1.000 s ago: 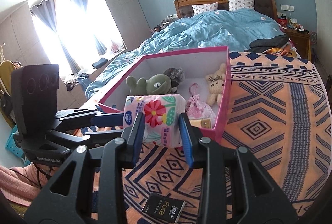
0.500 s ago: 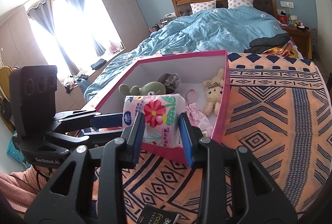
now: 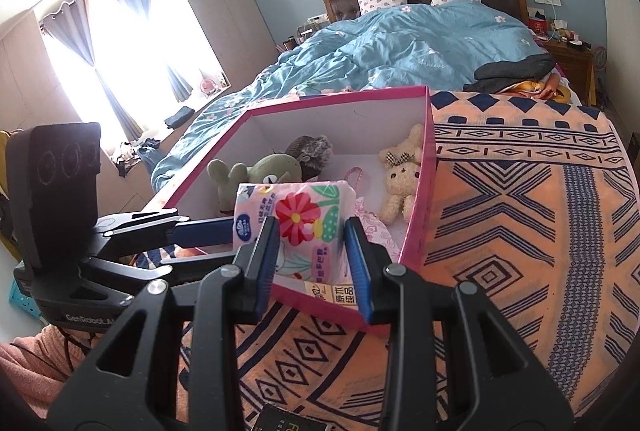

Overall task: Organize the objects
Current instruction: 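Lower the floral tissue pack into the pink box with the left gripper, then open the left gripper to release the floral pack in the box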

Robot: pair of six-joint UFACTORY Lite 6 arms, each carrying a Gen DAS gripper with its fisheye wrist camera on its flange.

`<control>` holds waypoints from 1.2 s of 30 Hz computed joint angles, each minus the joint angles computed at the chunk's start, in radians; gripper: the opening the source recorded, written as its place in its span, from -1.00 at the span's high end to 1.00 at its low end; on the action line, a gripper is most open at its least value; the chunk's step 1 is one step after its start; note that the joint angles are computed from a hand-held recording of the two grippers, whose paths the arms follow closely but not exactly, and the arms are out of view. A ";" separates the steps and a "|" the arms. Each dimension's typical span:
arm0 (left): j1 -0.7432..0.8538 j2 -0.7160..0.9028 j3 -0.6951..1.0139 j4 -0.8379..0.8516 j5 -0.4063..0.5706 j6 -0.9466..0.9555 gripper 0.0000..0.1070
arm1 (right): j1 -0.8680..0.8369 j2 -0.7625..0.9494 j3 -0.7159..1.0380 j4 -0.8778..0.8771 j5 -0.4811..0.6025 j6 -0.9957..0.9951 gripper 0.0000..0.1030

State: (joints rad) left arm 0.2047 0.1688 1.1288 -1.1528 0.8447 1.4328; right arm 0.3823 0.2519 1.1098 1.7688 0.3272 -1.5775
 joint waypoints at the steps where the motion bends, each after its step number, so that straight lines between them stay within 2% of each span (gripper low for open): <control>1: -0.001 0.003 -0.001 -0.001 -0.004 0.001 0.24 | 0.000 0.007 0.006 -0.007 -0.002 0.008 0.28; 18: -0.025 0.107 0.065 0.049 -0.032 -0.068 0.24 | 0.017 0.116 0.092 -0.185 -0.066 0.191 0.28; 28: -0.012 0.095 0.033 0.025 -0.050 -0.030 0.24 | 0.022 0.085 0.042 0.011 -0.092 0.008 0.28; 36: 0.031 -0.050 -0.113 -0.061 -0.061 0.122 0.16 | 0.017 0.007 -0.065 0.241 -0.065 -0.226 0.28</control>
